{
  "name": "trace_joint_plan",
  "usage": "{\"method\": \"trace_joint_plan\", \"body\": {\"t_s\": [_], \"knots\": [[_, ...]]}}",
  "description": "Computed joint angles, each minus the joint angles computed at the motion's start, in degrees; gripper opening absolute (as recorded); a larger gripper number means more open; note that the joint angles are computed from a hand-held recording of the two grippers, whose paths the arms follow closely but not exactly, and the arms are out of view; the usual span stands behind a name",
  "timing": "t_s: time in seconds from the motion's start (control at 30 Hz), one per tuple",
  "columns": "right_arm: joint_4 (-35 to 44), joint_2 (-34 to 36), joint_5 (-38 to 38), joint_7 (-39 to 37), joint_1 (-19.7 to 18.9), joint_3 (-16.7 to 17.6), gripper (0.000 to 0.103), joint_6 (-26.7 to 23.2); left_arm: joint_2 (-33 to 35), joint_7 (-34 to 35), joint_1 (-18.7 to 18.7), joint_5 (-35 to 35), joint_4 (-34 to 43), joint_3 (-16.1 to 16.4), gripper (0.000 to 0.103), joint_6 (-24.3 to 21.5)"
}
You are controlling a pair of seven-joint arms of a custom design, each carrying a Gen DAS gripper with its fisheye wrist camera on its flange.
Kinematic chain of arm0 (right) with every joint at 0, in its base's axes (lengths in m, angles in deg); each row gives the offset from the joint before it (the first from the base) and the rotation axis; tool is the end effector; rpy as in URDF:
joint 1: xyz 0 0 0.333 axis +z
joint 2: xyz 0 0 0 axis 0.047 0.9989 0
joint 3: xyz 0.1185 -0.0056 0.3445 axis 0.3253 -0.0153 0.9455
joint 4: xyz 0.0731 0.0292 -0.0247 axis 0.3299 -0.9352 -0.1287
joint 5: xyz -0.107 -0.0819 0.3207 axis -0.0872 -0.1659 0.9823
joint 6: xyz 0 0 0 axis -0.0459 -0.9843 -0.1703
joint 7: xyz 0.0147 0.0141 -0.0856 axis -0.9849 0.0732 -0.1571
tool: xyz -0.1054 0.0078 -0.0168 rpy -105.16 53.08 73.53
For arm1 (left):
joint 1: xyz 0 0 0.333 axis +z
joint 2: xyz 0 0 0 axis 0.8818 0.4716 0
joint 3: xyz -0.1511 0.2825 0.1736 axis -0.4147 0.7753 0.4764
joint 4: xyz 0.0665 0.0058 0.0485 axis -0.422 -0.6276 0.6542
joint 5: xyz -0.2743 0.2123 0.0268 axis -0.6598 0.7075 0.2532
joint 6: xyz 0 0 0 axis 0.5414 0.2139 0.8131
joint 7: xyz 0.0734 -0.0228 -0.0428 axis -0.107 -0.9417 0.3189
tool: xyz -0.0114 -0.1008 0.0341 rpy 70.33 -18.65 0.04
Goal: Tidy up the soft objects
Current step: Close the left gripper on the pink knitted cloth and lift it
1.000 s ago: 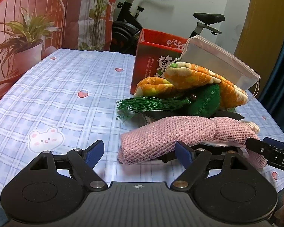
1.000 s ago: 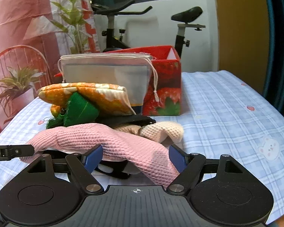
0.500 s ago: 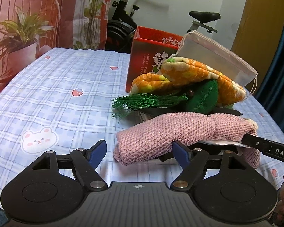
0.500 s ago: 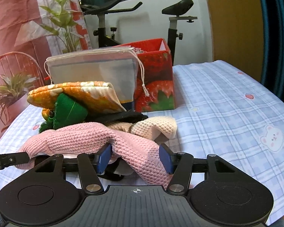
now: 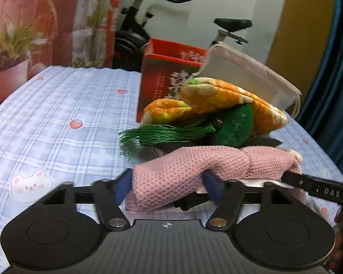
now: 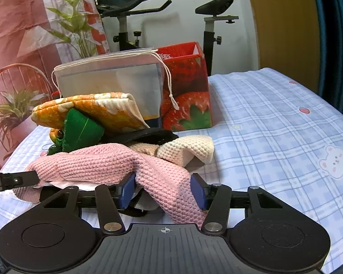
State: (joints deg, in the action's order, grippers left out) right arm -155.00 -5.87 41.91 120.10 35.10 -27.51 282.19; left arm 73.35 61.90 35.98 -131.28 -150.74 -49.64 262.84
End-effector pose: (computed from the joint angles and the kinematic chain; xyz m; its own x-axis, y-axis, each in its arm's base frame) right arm 0.5164 0.2355 0.4557 0.1635 -0.9553 -0.2463 -0.6371 0.0884 -0.7657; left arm 0.5097 -0.1554 0.4488 0.0431 -0.9827 0.1801 -0.5828 -0.1711 -0.7944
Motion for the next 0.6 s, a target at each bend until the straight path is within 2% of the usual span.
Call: {"method": "trace_joint_plan", "body": {"t_s": [0.03, 0.13, 0.17, 0.2, 0.23, 0.27, 0.3, 0.33, 0.37, 0.47, 0.6], "knots": [[-0.04, 0.0, -0.14, 0.13, -0.27, 0.25, 0.05, -0.02, -0.09, -0.3, 0.61, 1.26, -0.19, -0.4, 0.046, -0.5], [-0.11, 0.03, -0.96, 1.2, -1.63, 1.5, 0.049, -0.15, -0.28, -2.26, 1.48, 3.66, -1.09, -1.19, 0.033, 0.28], [-0.21, 0.01, -1.8, 1.82, -2.66, 2.44, 0.047, 0.02, -0.32, -2.53, 1.46, 3.89, -1.24, -1.19, 0.032, 0.62], [-0.4, -0.04, -3.36, 2.81, -4.55, 4.13, 0.041, 0.32, -0.38, -3.23, 1.76, 4.51, -1.51, -1.49, 0.03, 1.11], [-0.69, -0.1, -5.97, 4.58, -7.86, 7.08, 0.033, 0.75, -0.48, -4.13, 2.25, 5.34, -1.77, -1.9, 0.029, 1.41], [-0.93, -0.14, -9.24, 6.89, -11.28, 10.07, 0.029, 1.13, -0.63, -4.85, 2.57, 5.87, -1.98, -2.18, 0.029, 1.62], [-1.02, -0.19, -11.05, 8.03, -12.7, 11.27, 0.023, 1.36, -0.8, -5.65, 2.88, 6.5, -2.24, -2.52, 0.028, 2.04], [-1.09, -0.3, -12.08, 8.53, -12.61, 11.09, 0.014, 1.68, -0.99, -6.71, 3.42, 7.66, -2.7, -3.06, 0.027, 2.77], [-1.24, -0.43, -12.89, 8.96, -12.51, 10.98, 0.01, 2.18, -1.21, -6.7, 3.3, 7.62, -2.89, -3.11, 0.027, 3.25], [-1.74, -0.83, -15.16, 10.3, -12.71, 10.99, 0.009, 4.25, -1.64, -6.1, 3.08, 6.77, -3.04, -3.45, 0.026, 4.7], [-2.43, -1.46, -20.2, 14.47, -15.28, 12.57, 0.008, 6.99, -2.34, -6.19, 3.67, 6.19, -3.47, -4.63, 0.026, 6.72]]}}
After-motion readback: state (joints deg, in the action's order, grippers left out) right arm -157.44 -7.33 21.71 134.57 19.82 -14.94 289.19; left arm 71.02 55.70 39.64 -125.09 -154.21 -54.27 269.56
